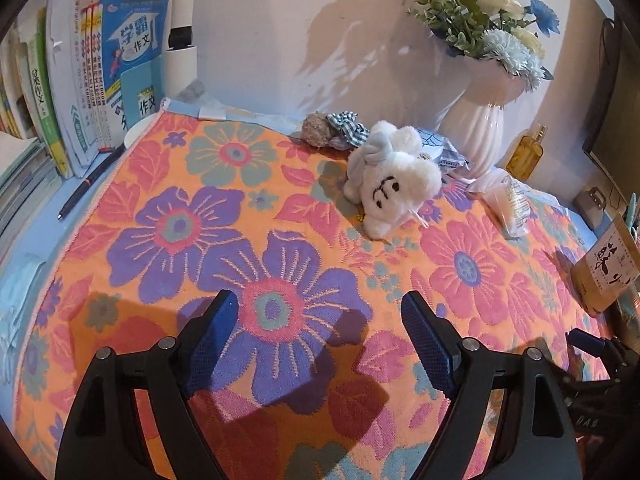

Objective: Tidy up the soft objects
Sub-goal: 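Move both open tools back over the floral table, then grasp the white plush toy with the left tool while the right tool grasps the clear cosmetic bag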

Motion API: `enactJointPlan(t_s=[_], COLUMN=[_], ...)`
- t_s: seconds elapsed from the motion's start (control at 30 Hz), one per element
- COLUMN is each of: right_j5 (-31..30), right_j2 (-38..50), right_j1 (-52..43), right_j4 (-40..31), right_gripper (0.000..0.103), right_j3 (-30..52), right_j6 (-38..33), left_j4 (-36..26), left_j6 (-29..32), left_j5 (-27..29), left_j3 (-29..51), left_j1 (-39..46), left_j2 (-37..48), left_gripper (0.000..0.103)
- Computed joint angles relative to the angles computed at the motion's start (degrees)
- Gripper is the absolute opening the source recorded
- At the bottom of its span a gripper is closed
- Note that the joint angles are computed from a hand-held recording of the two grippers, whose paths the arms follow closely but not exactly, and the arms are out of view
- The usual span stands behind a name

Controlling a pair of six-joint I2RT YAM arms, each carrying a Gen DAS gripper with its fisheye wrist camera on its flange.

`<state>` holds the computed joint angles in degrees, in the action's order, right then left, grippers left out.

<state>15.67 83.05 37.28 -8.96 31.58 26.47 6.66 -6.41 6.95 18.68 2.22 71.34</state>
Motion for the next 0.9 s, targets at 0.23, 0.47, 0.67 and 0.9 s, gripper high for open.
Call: enactJointPlan(t_s=[0.23,0.47,0.67,0.9], right_j5=[-1.6,-3.2,-12.3,-13.2], right_j2=[0.7,-0.1,-2.1,-2.1], right_j1=[-1.0,-1.4,-5.6,-13.1], right_j4=[-0.1,-2.3,-12.6,-13.6], right_gripper=[0.103,0.103,0.103,0.103], right_j3=[0.5,1.0,5.8,15.6], right_j6=[-0.8,-1.0,-2.0,-6.0], left_j4=[-2.0,-5.6,-21.9,-19.1], left_j6=[-0.7,-0.2,-1.5,-5.9], left_j5=[1.0,4.7,6.5,10.4], left_j3=[1.7,3.2,11.8,21.8], left_j1=[1.3,4.4,6.5,3.9], left_j2=[1.8,1.7,-4.5,3.6], left_gripper=[0.084,0.083,0.083,0.084])
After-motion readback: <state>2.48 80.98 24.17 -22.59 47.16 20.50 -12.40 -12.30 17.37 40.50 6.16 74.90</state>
